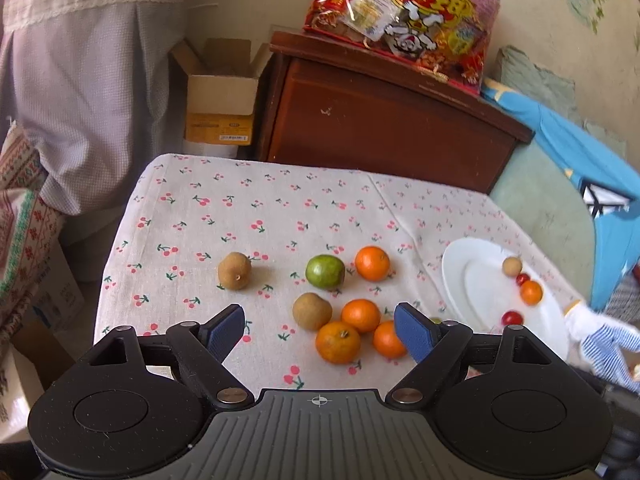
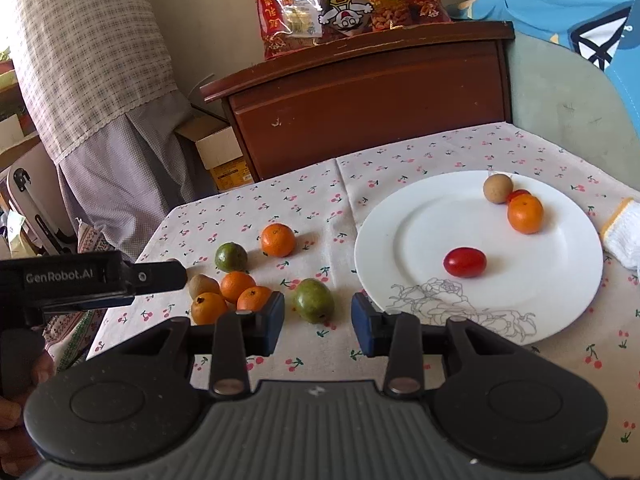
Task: Organize fruits
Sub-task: 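Grasp an orange tangerine with the left tool while the right tool grasps a green lime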
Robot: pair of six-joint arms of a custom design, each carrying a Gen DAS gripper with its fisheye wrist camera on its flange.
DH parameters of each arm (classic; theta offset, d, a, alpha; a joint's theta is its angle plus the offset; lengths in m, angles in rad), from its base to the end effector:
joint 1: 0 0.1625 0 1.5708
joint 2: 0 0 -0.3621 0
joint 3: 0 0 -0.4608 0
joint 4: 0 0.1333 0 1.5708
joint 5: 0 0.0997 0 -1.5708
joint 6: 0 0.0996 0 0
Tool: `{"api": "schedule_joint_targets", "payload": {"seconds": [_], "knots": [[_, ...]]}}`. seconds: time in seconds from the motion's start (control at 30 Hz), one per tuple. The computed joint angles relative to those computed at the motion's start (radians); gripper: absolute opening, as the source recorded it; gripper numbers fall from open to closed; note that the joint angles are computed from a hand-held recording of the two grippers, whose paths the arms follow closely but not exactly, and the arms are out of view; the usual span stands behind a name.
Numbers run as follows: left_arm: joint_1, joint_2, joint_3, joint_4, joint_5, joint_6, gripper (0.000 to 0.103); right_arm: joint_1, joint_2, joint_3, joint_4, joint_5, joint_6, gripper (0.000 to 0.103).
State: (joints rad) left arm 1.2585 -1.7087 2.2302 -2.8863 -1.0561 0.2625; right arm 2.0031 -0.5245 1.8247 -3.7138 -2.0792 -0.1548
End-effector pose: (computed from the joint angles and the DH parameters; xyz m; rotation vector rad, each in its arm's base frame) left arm 0.0256 -0.5142 0.3019 0.4369 2.4357 -1.0470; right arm 0.3149 -0.4801 -0.0837 0.4457 -2.4832 1.2026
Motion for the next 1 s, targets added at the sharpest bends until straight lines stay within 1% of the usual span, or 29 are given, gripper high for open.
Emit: {"api": "schedule_joint_targets", "payload": {"seconds": [0.17,0.27,0.43,0.53,0.7,0.83,0.9,1.0], "knots": [[-0.006,0.011,0.020,-0.021,0.026,0.053,0.083,-0.005,0.015,-0.021,0.017,0.003,-0.013,0.038],[-0.001,0.024,0.017,-0.014,0.030,0.058,0.082,-0.004,0.026,-0.035,0.018,-0.004,-0.039,0.038],[0.009,0.048,0.015,-0.040,0.032,0.071,0.081,-0.010,0.037,-0.049,0.026,-0.004,-0.048,0.038],[0.008,0.060,0.018,-0.062,0.037,0.091,0.077,-0.013,0.047,-0.061,0.029,-0.002,-0.057,0.038],[0.014,0.080,0.013,-0.081,0.025,0.112,0.060,-0.018,0.060,-0.076,0.039,-0.001,-0.071,0.038],[0.020,0.094,0.008,-0.089,0.019,0.108,0.058,-0.019,0.070,-0.085,0.038,0.000,-0.080,0.037],[0.020,0.101,0.008,-0.102,0.013,0.116,0.051,-0.020,0.074,-0.091,0.039,0.000,-0.085,0.037],[0.021,0.111,0.007,-0.116,0.008,0.132,0.044,-0.021,0.081,-0.099,0.039,-0.001,-0.084,0.038]]}}
